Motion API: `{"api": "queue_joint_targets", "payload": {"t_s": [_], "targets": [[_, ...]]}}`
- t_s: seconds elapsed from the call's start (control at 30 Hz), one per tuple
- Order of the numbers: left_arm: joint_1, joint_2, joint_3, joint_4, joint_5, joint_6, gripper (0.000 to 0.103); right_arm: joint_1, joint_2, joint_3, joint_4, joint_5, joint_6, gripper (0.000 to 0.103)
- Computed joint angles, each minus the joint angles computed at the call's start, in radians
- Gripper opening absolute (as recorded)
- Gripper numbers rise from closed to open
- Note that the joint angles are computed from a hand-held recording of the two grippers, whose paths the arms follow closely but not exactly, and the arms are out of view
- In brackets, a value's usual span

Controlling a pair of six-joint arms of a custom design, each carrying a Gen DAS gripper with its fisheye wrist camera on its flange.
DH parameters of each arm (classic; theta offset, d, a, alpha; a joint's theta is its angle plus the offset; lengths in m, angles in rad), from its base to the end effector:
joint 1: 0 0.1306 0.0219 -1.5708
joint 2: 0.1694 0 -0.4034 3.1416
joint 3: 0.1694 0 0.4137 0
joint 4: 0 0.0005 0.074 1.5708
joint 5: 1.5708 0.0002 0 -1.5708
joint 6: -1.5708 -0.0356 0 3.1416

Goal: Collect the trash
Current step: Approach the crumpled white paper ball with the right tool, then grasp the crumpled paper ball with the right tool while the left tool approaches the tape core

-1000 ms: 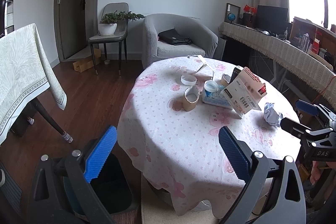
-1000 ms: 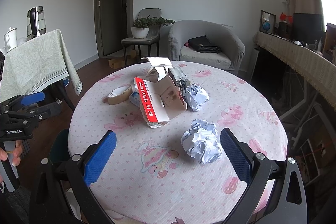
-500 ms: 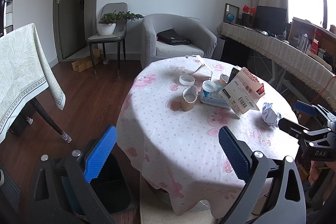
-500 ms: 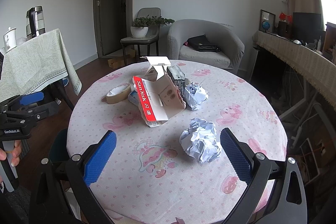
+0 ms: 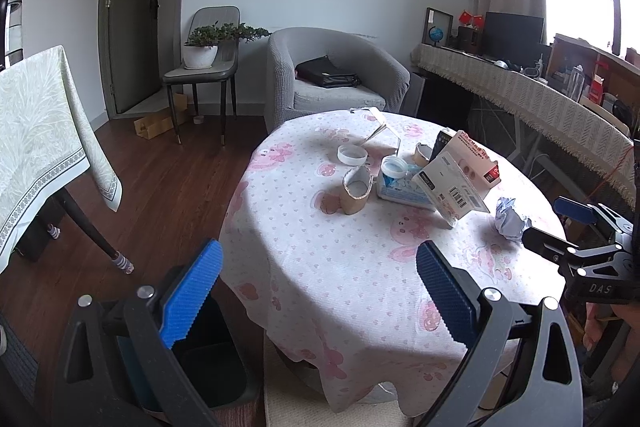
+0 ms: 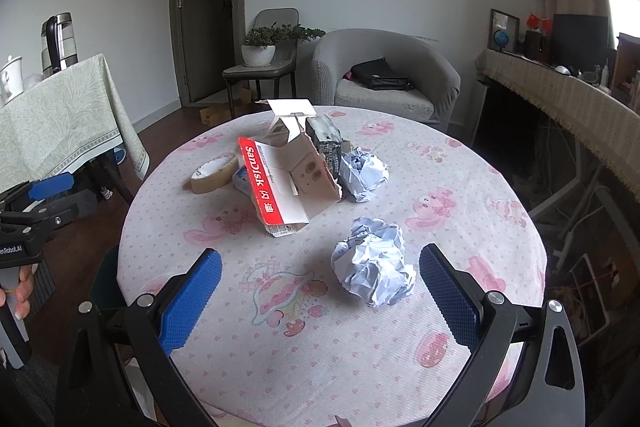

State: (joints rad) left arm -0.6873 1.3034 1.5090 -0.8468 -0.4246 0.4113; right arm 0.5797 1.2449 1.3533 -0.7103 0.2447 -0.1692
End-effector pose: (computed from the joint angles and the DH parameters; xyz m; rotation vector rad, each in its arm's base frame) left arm 0.3743 -0.2889 0.5527 0.0653 2.1509 -0.1668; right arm 0.3896 0.2441 0.5122 -0.3023 2.1358 0.1680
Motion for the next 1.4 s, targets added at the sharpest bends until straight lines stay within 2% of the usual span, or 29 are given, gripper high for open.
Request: {"api": "queue_joint_targets", "payload": {"t_s": [0.2,0.6,0.67,0.87,0.97,1.1,1.2,1.3,1.4], "targets": [[0.010,0.012,0.011,-0.002,0.015,-0.003,0.098,-0.015,0.012,0.006,-0.013,-0.003,-0.010,0.100],[0.027,0.072,0.064,-0.012,0.030,-0.032,0.094,-0.070,0.037,0.013,-0.045,-0.060,0.002,0.100],[0.024,0.087,0.077,-0.021,0.024,-0.041,0.090,-0.079,0.041,0.013,-0.049,-0.074,0.005,0.099],[0.030,0.129,0.108,-0.034,0.046,-0.065,0.088,-0.093,0.071,0.054,-0.072,-0.094,0.002,0.093],[0.039,0.148,0.124,-0.035,0.084,-0.067,0.088,-0.099,0.085,0.070,-0.087,-0.107,0.005,0.089],[0.045,0.178,0.148,-0.046,0.106,-0.082,0.088,-0.109,0.112,0.092,-0.133,-0.108,0.013,0.074],[0.049,0.193,0.162,-0.045,0.122,-0.095,0.087,-0.126,0.127,0.103,-0.146,-0.159,0.004,0.067],[0.058,0.212,0.181,-0.049,0.139,-0.097,0.085,-0.129,0.141,0.119,-0.159,-0.172,0.013,0.058],[0.066,0.231,0.200,-0.062,0.146,-0.101,0.084,-0.134,0.143,0.123,-0.150,-0.195,0.011,0.056]]}}
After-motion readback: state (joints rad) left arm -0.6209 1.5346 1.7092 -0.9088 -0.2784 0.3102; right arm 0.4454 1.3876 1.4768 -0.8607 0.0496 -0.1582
